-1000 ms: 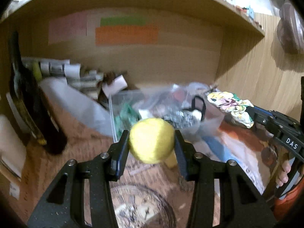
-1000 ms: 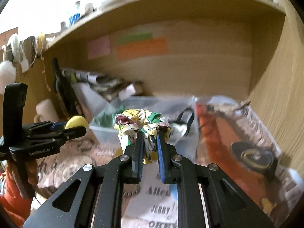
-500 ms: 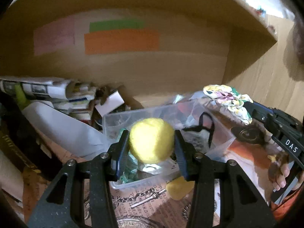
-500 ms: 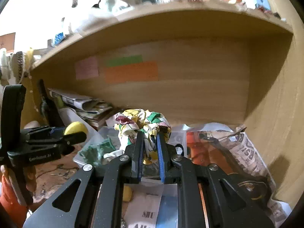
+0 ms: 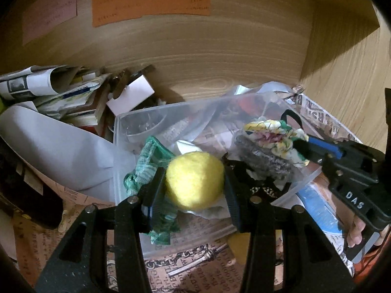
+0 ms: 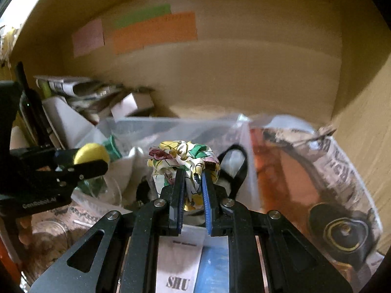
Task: Organize soft objects
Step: 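Drop the yellow ball into the box with the left gripper while the right drops the scrunchie in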
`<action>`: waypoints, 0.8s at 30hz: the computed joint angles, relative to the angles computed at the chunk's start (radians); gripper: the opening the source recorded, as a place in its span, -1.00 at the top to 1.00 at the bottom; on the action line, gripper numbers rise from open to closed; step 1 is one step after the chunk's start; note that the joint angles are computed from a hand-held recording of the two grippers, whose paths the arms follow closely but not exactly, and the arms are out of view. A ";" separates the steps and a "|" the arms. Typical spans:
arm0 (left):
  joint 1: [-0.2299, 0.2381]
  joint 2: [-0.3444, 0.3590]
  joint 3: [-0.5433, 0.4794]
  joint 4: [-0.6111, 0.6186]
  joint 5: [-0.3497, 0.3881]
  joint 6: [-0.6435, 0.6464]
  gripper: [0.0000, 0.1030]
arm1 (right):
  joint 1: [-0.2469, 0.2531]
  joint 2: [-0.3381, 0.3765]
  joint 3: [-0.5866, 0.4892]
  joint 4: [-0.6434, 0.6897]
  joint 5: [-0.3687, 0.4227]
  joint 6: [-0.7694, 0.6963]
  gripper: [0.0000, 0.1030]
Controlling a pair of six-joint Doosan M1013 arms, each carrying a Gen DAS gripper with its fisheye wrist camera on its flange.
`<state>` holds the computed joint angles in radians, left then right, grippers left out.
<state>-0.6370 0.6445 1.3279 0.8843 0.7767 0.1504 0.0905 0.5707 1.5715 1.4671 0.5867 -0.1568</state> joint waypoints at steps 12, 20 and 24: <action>-0.032 -0.018 0.016 0.090 0.036 -0.050 -0.34 | -0.002 -0.020 0.023 0.034 -0.013 -0.034 0.09; -0.059 -0.064 0.078 0.161 0.028 -0.161 -0.88 | -0.021 -0.075 0.104 0.181 0.022 -0.212 -0.58; -0.079 -0.080 0.105 0.195 0.044 -0.205 -0.96 | -0.033 -0.089 0.127 0.154 0.055 -0.201 -0.62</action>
